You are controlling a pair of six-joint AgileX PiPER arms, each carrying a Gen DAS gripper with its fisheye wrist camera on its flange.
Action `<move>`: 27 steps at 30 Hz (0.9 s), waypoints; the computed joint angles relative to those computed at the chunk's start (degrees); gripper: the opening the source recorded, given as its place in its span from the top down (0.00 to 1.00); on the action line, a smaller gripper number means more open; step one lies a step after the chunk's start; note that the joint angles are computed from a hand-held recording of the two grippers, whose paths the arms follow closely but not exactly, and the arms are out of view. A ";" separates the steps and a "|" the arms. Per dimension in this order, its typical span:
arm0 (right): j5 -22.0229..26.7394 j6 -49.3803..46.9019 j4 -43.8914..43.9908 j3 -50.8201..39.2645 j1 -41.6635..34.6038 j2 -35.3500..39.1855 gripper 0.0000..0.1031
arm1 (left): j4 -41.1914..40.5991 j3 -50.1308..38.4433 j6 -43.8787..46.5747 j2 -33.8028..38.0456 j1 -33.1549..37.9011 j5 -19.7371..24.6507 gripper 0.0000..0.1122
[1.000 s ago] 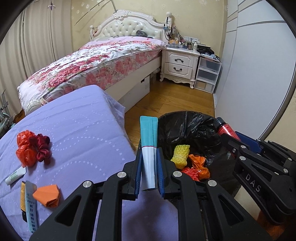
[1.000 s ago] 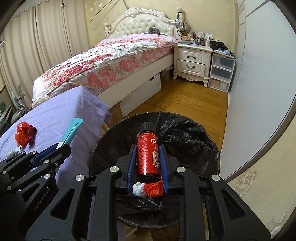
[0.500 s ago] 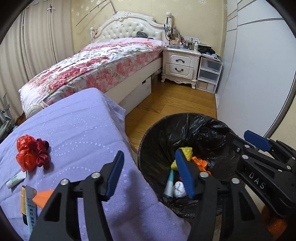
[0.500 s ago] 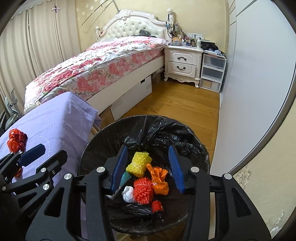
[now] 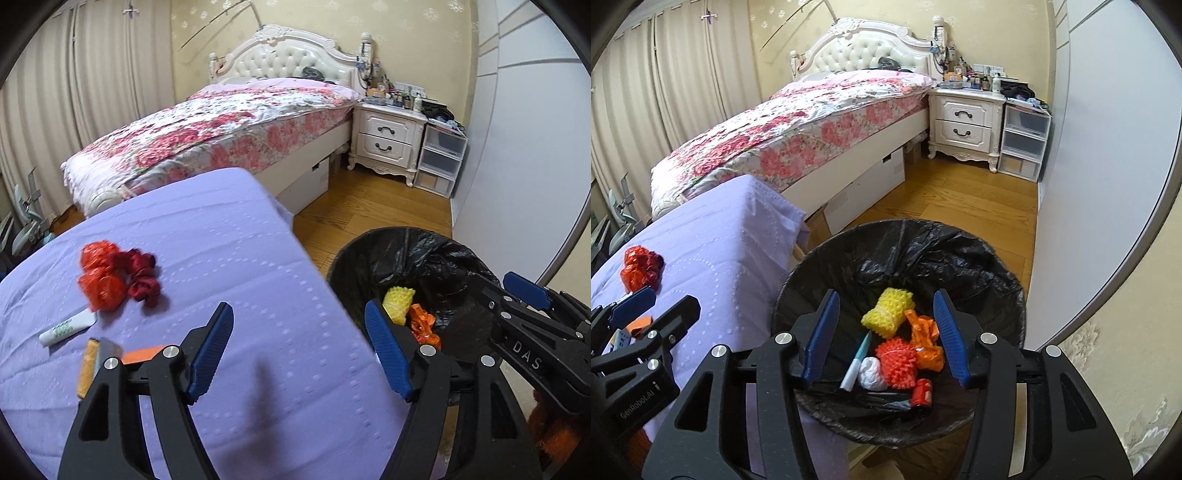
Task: Collect trash
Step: 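Move both tools back over the items on the bed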
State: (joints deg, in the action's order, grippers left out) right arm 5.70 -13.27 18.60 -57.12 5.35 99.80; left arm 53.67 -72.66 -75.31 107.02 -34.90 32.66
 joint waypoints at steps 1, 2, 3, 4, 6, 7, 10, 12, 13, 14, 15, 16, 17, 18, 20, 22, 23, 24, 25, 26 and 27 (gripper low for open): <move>-0.01 -1.73 1.77 0.51 0.60 -0.37 0.50 | 0.42 1.47 -0.89 -1.16 0.35 -0.04 0.36; -0.10 -1.67 1.72 0.98 1.31 -0.71 0.50 | 0.73 2.64 -1.50 -2.09 0.64 -0.09 0.36; -0.23 -0.39 0.43 1.49 2.11 -1.09 0.50 | 1.30 4.45 -2.55 -3.58 0.98 -0.06 0.36; -0.36 2.19 -2.04 1.95 3.09 -1.46 0.50 | 1.55 5.72 -3.05 -4.68 1.27 -0.11 0.36; -0.29 3.03 -2.65 2.69 4.92 -2.12 0.50 | 2.44 8.62 -4.45 -7.24 1.90 -0.10 0.36; -0.17 3.42 -2.91 2.90 5.88 -2.32 0.50 | 3.29 10.22 -5.55 -8.58 2.20 -0.02 0.36; 0.04 9.42 -8.54 3.29 9.12 -2.83 0.50 | 5.04 14.57 -8.01 -12.42 3.58 0.32 0.36; 0.18 15.94 -14.90 3.41 11.42 -3.12 0.50 | 5.54 17.50 -9.10 -15.01 4.89 0.34 0.36; 0.32 18.71 -17.65 3.36 12.57 -3.23 0.50 | 5.62 18.74 -9.32 -16.15 5.57 0.31 0.36; 0.49 21.94 -20.82 3.34 13.70 -3.39 0.50 | 5.92 20.10 -9.87 -17.23 6.28 0.23 0.36; 0.57 24.38 -23.20 3.38 14.74 -3.53 0.50 | 5.97 21.49 -10.15 -18.38 7.15 0.16 0.36; 0.77 27.05 -25.72 3.17 15.91 -3.51 0.50 | 6.07 22.98 -10.38 -19.61 8.09 -0.05 0.36; 0.94 28.13 -26.73 3.04 16.85 -3.54 0.50 | 6.22 24.39 -10.77 -20.70 9.08 -0.22 0.36; 1.14 30.06 -28.61 2.80 17.96 -3.48 0.50 | 6.32 25.49 -11.06 -21.54 9.79 -0.40 0.36; 1.72 33.54 -32.16 2.21 19.82 -3.16 0.50 | 5.95 27.72 -11.00 -23.37 11.68 -1.09 0.36; 2.65 36.11 -34.79 1.04 21.82 -2.49 0.50 | 5.90 29.68 -11.16 -25.02 13.54 -1.69 0.36; 2.99 37.26 -35.93 0.59 22.77 -2.24 0.50 | 6.10 30.78 -11.20 -25.89 14.76 -2.28 0.36; 3.36 37.96 -36.67 0.02 23.67 -1.93 0.50 | 6.07 31.37 -11.16 -26.38 15.57 -2.53 0.36; 3.71 38.33 -37.14 -0.60 24.56 -1.55 0.50 | 5.98 31.89 -11.02 -26.86 16.22 -2.82 0.36; 4.11 38.34 -37.29 -1.25 25.31 -1.18 0.50 | 5.80 32.61 -10.76 -27.52 17.27 -3.33 0.36; 4.47 38.67 -37.73 -1.91 26.13 -0.76 0.50 | 5.78 33.08 -10.72 -27.85 17.83 -3.69 0.36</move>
